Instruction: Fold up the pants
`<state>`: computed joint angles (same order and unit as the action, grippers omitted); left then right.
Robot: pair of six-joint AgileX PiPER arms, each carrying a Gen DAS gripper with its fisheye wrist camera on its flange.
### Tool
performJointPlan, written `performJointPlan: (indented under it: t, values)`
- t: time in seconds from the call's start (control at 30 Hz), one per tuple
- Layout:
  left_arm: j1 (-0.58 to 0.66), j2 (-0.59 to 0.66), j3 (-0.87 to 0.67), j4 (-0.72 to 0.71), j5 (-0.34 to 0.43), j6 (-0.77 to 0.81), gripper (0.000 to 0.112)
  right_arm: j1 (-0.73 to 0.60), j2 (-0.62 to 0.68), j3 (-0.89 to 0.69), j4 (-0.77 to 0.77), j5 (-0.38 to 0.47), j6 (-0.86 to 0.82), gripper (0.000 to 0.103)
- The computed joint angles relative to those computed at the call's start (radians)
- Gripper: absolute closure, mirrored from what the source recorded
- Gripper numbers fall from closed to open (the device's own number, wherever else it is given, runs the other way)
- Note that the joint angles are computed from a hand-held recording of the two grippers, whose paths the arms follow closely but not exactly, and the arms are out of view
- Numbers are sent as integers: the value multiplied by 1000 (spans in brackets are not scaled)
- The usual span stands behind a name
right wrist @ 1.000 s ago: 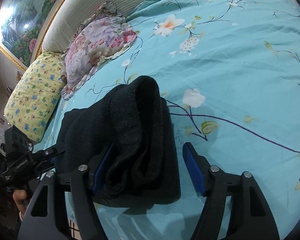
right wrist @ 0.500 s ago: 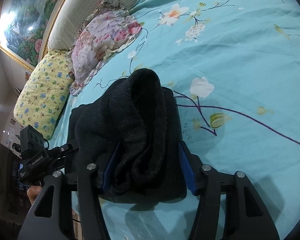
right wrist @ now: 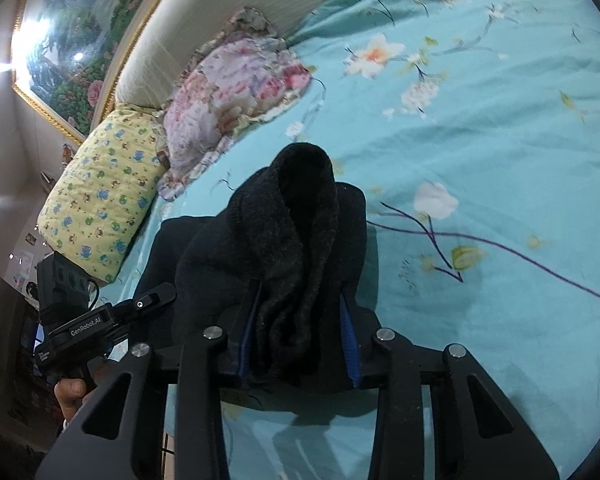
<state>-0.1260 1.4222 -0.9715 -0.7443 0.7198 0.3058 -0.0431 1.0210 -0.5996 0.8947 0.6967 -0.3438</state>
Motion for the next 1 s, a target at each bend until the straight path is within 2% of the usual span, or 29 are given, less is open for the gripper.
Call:
performJointPlan:
  t: [0.2, 0.43, 0.73, 1.0]
  values:
    - [97, -66, 7, -24, 51, 38, 81, 96, 15, -55, -25, -33, 53, 67]
    - [210, -102, -8, -14, 93, 71, 81, 222, 123, -164, -35, -98, 80, 67]
    - [337, -34, -81, -15, 112, 123, 81, 310, 326, -335, 6, -134, 23, 67]
    - [382, 74, -184, 9, 93, 112, 81, 351, 518, -535, -24, -126, 25, 67]
